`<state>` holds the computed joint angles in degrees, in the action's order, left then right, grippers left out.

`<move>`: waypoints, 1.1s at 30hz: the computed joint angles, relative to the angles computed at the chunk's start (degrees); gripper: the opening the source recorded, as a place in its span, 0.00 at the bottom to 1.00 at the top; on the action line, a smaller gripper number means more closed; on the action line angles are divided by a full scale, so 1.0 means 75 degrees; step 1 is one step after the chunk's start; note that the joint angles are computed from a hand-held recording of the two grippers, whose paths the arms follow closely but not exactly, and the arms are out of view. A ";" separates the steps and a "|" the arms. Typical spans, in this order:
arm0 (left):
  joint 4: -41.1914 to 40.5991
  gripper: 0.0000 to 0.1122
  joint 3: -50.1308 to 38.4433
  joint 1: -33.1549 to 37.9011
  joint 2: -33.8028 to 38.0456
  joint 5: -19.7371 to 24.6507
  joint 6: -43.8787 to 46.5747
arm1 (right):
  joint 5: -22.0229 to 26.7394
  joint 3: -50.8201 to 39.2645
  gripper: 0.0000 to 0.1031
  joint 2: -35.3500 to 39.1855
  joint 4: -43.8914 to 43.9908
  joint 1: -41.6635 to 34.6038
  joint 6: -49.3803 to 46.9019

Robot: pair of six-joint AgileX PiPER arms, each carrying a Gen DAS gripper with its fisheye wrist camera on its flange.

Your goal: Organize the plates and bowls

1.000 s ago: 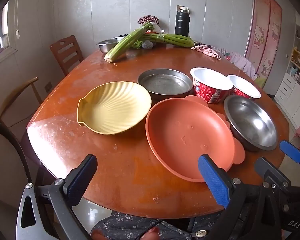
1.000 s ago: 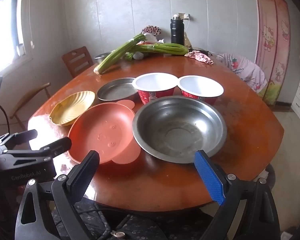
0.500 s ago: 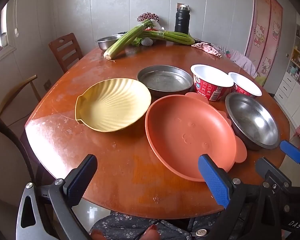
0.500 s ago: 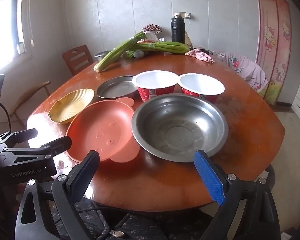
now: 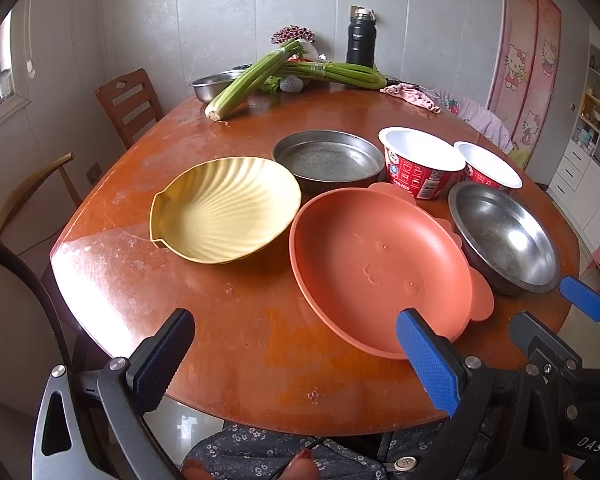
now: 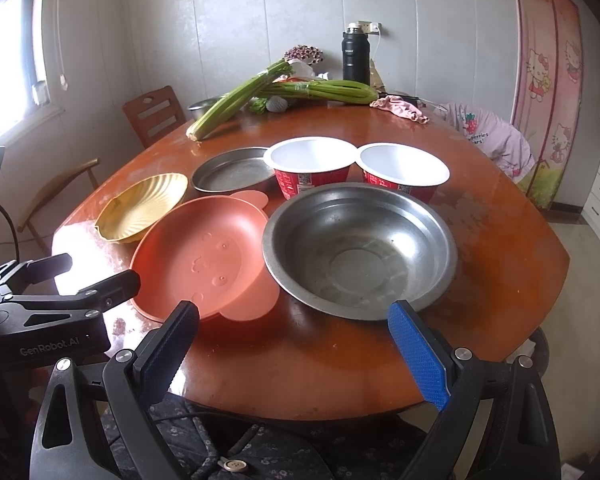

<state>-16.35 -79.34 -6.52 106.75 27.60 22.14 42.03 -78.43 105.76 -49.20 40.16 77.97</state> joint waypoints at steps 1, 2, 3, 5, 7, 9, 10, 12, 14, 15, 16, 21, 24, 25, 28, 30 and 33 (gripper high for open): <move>0.0016 0.90 0.0011 -0.0005 -0.0003 -0.0012 -0.0005 | -0.0025 0.0006 0.93 -0.0009 0.0015 -0.0008 0.0003; 0.0024 0.90 0.0025 -0.0013 -0.0011 -0.0029 0.0006 | -0.0032 -0.0001 0.93 -0.0005 0.0032 -0.0008 -0.0015; 0.0012 0.90 0.0031 -0.0016 -0.0013 -0.0030 0.0028 | -0.0020 -0.0018 0.93 0.0007 0.0042 -0.0004 -0.0034; 0.0023 0.90 0.0043 -0.0020 -0.0019 -0.0047 0.0020 | -0.0031 -0.0006 0.93 0.0000 0.0031 0.0002 -0.0016; 0.0015 0.90 0.0059 -0.0017 -0.0023 -0.0060 0.0022 | -0.0038 -0.0004 0.93 -0.0004 0.0011 0.0001 -0.0001; -0.0017 0.90 0.0084 -0.0020 -0.0038 -0.0081 0.0072 | -0.0025 -0.0004 0.93 0.0003 -0.0010 0.0006 0.0004; -0.0015 0.90 0.0095 -0.0021 -0.0042 -0.0085 0.0075 | -0.0012 0.0005 0.93 0.0002 -0.0057 0.0021 0.0046; 0.0019 0.90 0.0112 -0.0034 -0.0061 -0.0094 0.0063 | -0.0024 0.0007 0.93 0.0005 -0.0050 0.0020 0.0048; 0.0062 0.90 0.0115 -0.0040 -0.0066 -0.0099 0.0024 | -0.0048 0.0029 0.93 -0.0012 -0.0022 0.0014 0.0033; 0.0059 0.90 0.0103 -0.0037 -0.0059 -0.0084 0.0026 | -0.0041 0.0037 0.93 -0.0021 -0.0032 0.0018 0.0042; 0.0053 0.90 0.0103 -0.0033 -0.0058 -0.0081 0.0033 | -0.0044 0.0036 0.93 -0.0017 -0.0029 0.0016 0.0034; 0.0084 0.90 0.0090 -0.0024 -0.0060 -0.0076 0.0012 | -0.0061 0.0058 0.93 -0.0041 0.0012 0.0000 0.0000; 0.0070 0.90 0.0088 -0.0018 -0.0059 -0.0071 0.0034 | -0.0013 0.0056 0.93 -0.0049 -0.0021 0.0019 0.0042; 0.0058 0.90 0.0083 -0.0013 -0.0059 -0.0059 0.0050 | 0.0001 0.0054 0.93 -0.0044 -0.0027 0.0016 0.0040; 0.0062 0.90 0.0082 -0.0019 -0.0055 -0.0068 0.0028 | -0.0005 0.0052 0.93 -0.0047 0.0019 0.0009 0.0018; 0.0086 0.90 0.0086 -0.0015 -0.0052 -0.0079 -0.0004 | 0.0013 0.0022 0.93 -0.0015 0.0065 0.0004 -0.0039; 0.0023 0.90 0.0093 -0.0002 -0.0036 -0.0079 0.0061 | 0.0018 0.0009 0.93 0.0000 0.0016 0.0016 0.0010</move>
